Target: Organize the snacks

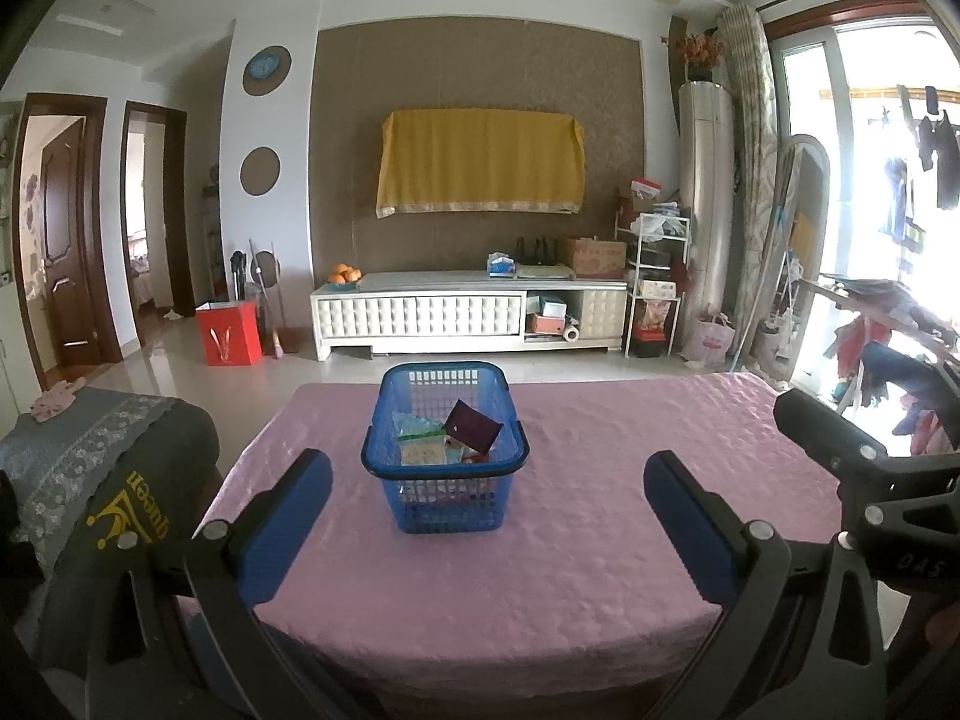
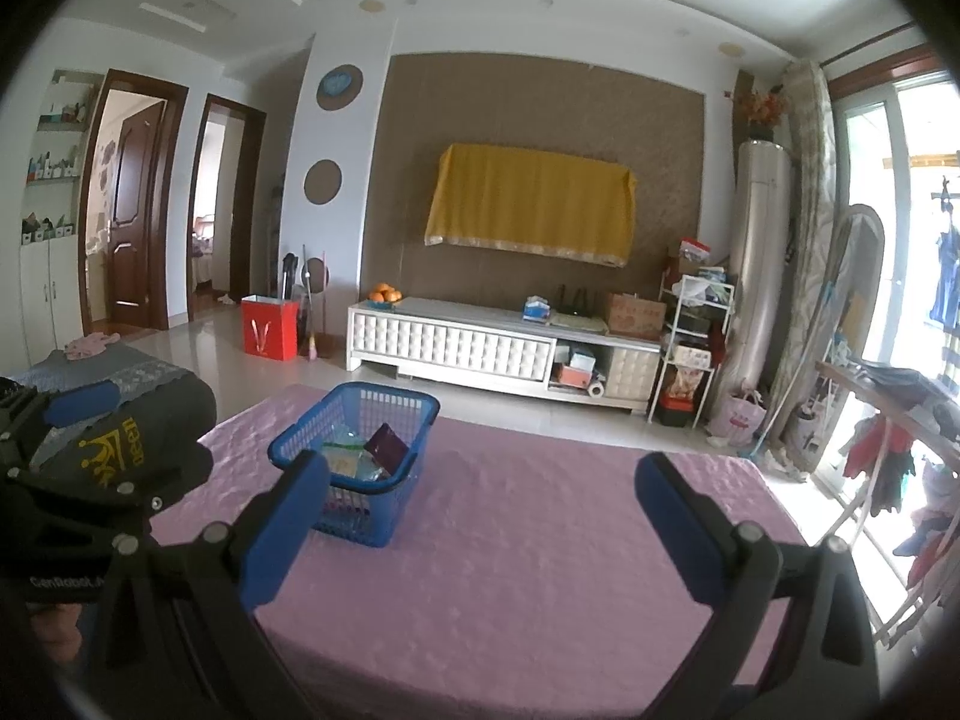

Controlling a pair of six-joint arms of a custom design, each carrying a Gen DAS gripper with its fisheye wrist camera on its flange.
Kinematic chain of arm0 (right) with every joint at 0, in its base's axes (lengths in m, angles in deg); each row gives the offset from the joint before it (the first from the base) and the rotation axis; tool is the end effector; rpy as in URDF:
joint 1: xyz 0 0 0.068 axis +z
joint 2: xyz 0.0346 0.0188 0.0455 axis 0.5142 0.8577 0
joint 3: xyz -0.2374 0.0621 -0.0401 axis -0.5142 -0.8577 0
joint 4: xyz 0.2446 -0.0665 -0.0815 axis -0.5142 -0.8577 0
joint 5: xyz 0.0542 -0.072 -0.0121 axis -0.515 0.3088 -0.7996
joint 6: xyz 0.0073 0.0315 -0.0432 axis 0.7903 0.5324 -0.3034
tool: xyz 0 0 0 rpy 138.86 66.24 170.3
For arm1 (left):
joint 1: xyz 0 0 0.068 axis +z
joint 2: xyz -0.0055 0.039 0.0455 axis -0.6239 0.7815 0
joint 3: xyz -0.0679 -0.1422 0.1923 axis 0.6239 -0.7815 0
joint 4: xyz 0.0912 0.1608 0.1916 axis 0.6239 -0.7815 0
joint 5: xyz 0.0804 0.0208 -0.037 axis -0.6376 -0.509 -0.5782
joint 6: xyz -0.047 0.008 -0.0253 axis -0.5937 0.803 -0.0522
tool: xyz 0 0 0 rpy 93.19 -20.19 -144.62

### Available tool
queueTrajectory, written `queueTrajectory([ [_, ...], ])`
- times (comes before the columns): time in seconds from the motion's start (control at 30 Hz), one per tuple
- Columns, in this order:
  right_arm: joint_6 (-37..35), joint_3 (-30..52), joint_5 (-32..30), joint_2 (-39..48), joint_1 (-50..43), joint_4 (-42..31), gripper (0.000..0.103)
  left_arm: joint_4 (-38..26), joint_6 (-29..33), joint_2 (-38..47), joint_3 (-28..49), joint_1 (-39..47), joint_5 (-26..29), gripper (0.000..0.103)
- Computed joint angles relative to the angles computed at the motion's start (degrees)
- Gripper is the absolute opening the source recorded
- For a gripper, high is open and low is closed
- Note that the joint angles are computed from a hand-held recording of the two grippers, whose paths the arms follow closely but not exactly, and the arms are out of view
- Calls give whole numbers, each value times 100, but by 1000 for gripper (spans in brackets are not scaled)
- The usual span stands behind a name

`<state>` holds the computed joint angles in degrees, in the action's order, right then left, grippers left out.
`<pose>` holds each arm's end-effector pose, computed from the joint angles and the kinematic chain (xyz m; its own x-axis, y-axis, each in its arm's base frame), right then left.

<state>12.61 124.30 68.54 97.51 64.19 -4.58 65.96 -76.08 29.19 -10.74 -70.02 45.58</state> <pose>0.3135 0.1989 0.3617 -0.1813 -0.2050 -0.9618 -0.4310 0.8957 -0.1096 0.2965 -0.1539 0.3388 -0.3504 -0.0966 -0.9316 -0.2311 0.9728 -0.0139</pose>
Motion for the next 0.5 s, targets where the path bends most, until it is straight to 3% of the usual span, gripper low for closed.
queueTrajectory([
  [0.5, -52, -178, 11, -48, 70, 134, 103, -26, -32, -106, -53, 17, 44, 103],
])
